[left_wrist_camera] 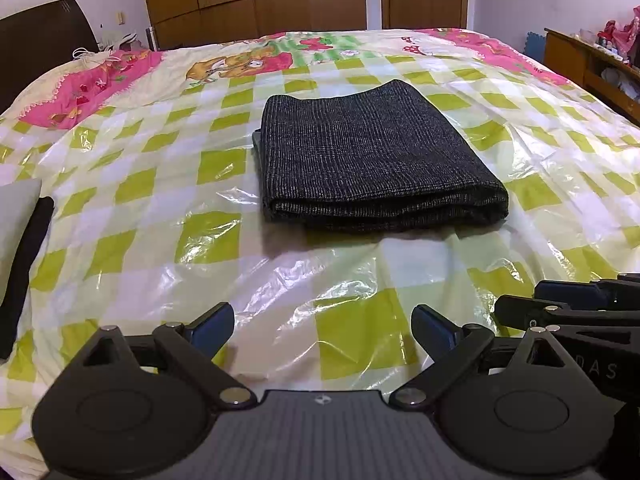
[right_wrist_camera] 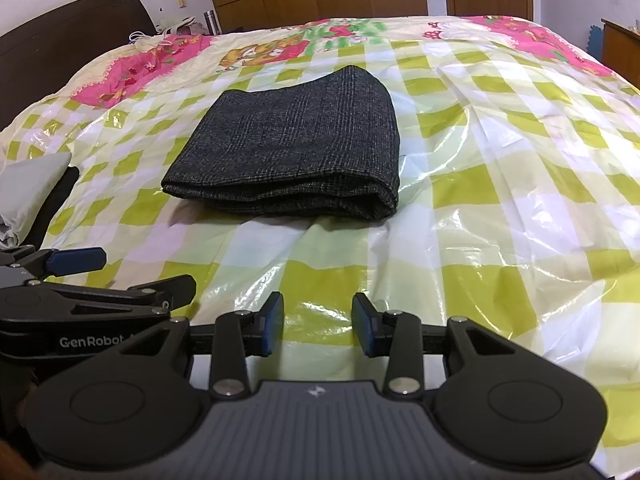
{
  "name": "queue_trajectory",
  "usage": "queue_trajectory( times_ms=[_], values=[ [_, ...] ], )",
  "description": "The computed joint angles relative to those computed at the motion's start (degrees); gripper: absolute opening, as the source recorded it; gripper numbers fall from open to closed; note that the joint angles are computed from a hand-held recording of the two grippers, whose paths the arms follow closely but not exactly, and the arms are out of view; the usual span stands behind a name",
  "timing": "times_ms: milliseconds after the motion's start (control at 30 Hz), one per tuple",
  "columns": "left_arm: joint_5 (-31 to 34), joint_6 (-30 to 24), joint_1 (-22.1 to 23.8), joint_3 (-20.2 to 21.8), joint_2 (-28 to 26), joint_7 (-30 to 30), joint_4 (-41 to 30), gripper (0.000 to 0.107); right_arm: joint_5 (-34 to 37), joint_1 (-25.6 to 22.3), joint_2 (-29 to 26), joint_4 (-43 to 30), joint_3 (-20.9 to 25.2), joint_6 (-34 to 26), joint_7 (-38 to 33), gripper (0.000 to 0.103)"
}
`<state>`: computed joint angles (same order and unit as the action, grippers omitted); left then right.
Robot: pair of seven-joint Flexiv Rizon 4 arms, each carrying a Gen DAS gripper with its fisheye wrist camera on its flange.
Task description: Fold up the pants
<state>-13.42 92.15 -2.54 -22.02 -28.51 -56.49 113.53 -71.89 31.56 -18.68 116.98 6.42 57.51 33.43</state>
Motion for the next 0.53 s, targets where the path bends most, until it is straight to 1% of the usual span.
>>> queue_trajectory(
  times_ms=[533],
  values=[
    [1.46, 1.74, -0.18, 0.46, -0.20, -0.86, 0.27, 0.103, 0.01, 0.12, -0.13, -0.01, -0.03, -0.12, -0.12, 0.039]
  ],
)
